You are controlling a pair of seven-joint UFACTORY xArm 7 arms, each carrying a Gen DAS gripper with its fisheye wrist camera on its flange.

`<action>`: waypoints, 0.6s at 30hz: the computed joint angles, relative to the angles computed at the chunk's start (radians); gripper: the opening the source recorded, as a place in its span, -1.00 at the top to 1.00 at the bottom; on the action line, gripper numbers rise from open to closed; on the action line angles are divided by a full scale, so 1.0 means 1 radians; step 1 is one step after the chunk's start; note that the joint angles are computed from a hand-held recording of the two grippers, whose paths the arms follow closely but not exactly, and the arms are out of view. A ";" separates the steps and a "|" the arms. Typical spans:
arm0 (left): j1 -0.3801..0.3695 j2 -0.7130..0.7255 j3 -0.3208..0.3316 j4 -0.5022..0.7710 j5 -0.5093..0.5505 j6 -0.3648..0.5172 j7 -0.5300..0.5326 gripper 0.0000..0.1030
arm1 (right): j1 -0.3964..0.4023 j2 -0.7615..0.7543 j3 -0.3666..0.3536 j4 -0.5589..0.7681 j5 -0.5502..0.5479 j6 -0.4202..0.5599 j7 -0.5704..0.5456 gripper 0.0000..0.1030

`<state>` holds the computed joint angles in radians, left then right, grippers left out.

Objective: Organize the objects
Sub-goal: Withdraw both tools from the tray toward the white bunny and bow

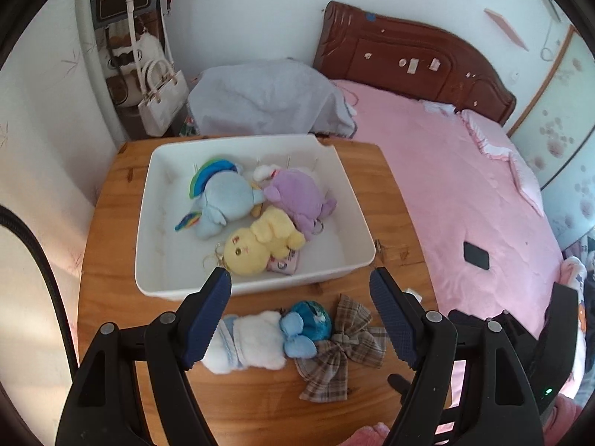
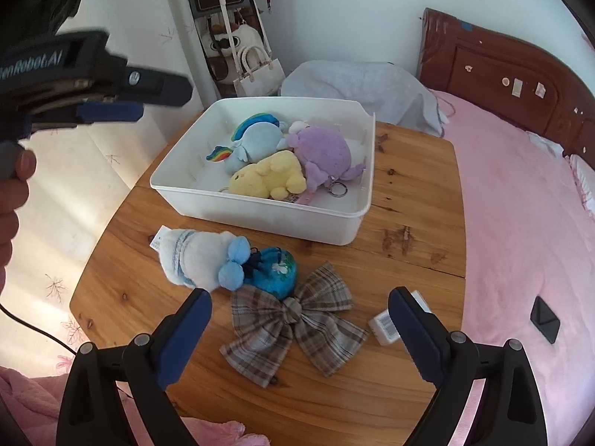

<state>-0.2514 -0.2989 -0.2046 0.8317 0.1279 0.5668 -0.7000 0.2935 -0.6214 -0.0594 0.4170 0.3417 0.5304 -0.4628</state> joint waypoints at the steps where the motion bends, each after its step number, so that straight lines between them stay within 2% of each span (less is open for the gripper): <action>1: 0.000 0.008 -0.008 0.008 0.003 0.016 -0.011 -0.55 | 0.001 -0.003 -0.015 -0.002 0.001 0.004 -0.017 -0.87; 6: -0.023 0.059 -0.035 0.050 0.011 0.086 -0.088 -0.56 | -0.015 -0.011 -0.069 0.001 0.007 0.040 -0.107 -0.86; 11: -0.055 0.107 -0.044 0.079 0.018 0.115 -0.171 -0.59 | -0.045 -0.015 -0.098 0.002 0.012 0.077 -0.206 -0.84; 14: -0.064 0.131 -0.055 0.093 0.063 0.133 -0.277 -0.59 | -0.065 -0.013 -0.112 0.007 0.011 0.100 -0.272 -0.81; 18: -0.091 0.171 -0.045 0.096 0.042 0.129 -0.350 -0.59 | -0.097 -0.020 -0.121 0.005 0.002 0.121 -0.355 -0.81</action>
<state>-0.3428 -0.1281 -0.2496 0.9273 0.1702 0.6954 -1.0501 0.1964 -0.6414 -0.1806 0.4222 0.3441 0.6512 -0.8177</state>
